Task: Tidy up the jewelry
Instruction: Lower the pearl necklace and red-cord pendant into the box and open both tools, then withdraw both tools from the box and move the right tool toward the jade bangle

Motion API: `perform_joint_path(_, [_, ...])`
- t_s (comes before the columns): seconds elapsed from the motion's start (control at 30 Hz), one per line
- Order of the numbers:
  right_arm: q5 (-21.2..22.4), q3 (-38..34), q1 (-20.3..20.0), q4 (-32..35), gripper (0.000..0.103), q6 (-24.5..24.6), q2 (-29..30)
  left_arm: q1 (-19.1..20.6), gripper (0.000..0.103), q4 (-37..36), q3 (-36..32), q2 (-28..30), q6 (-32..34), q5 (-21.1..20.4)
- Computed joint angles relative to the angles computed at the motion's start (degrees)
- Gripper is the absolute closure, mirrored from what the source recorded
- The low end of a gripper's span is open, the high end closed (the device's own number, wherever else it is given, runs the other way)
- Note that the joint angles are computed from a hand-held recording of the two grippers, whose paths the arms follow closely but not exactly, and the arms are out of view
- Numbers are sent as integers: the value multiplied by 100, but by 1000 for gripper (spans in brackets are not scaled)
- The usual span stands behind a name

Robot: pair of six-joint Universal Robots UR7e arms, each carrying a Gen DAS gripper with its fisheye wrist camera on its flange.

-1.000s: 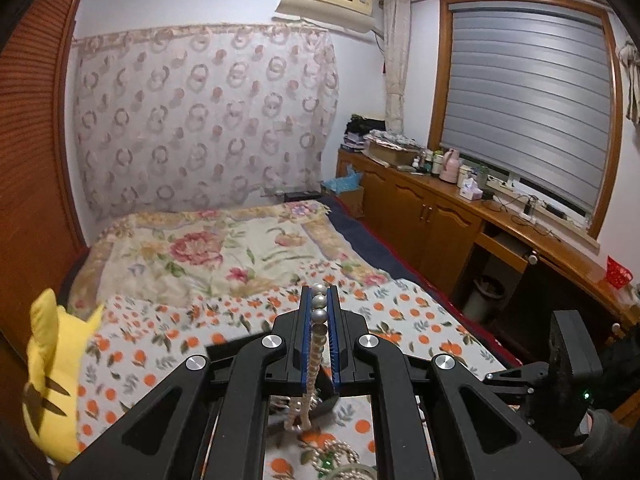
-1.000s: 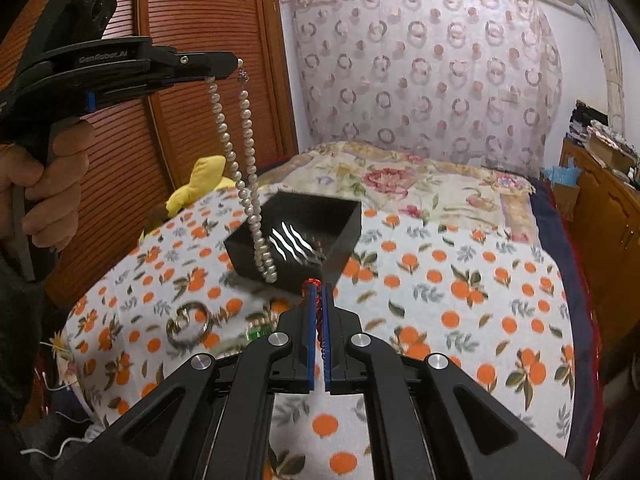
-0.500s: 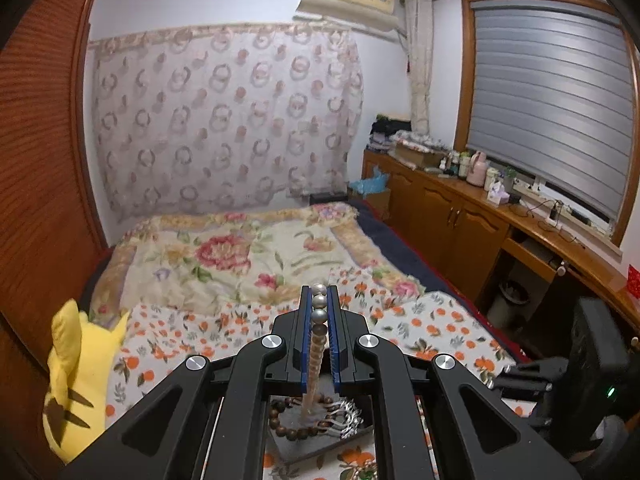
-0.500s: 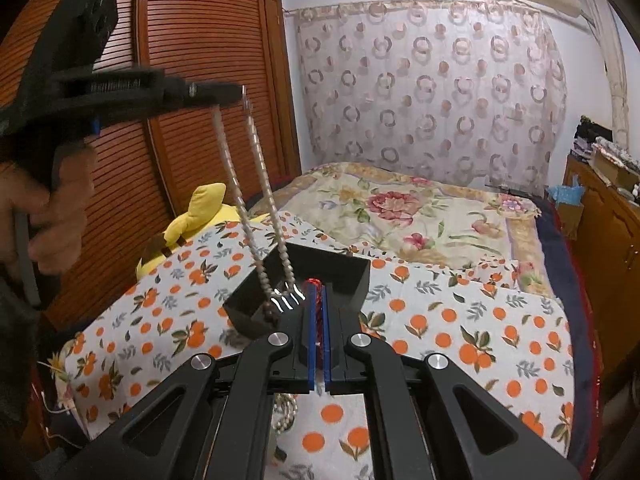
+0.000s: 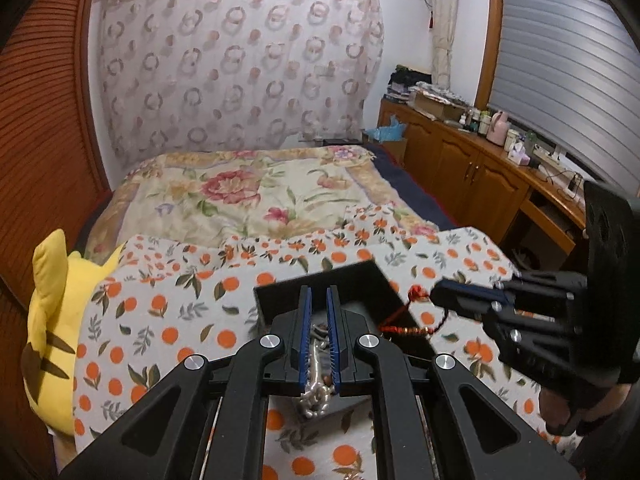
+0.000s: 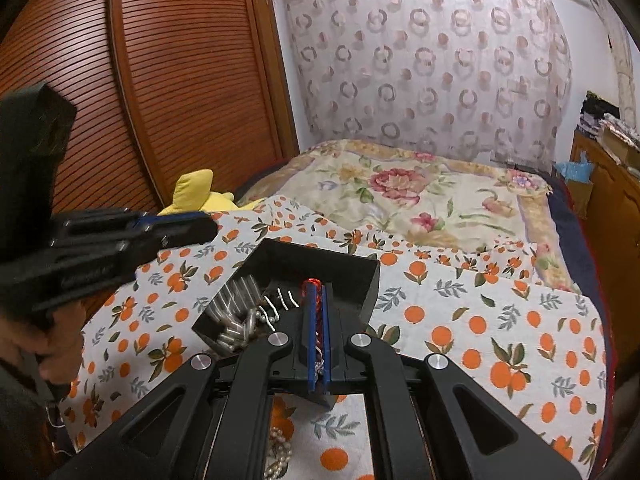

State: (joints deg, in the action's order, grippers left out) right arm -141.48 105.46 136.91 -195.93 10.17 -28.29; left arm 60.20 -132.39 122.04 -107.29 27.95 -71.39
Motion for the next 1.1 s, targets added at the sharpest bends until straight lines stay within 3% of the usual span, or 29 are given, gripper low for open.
perform_joint_path(0.47, [-73, -373, -171, 340, 99, -16, 305, 426, 90, 52, 219, -341, 283, 30])
perform_joint_path(0.83, [-109, -452, -179, 398, 99, 26, 362, 587, 74, 90, 342, -661, 542, -17])
perform_joint_path(0.87, [-119, -458, -173, 403, 98, 24, 372, 587, 72, 82, 364, -696, 569, -15])
perform_joint_path(0.93, [-129, -456, -176, 388, 81, 12, 365, 597, 71, 89, 394, -751, 632, -14])
perform_joint_path(1.1, [-146, -370, -103, 236, 79, -59, 353, 583, 62, 69, 532, -924, 758, 50])
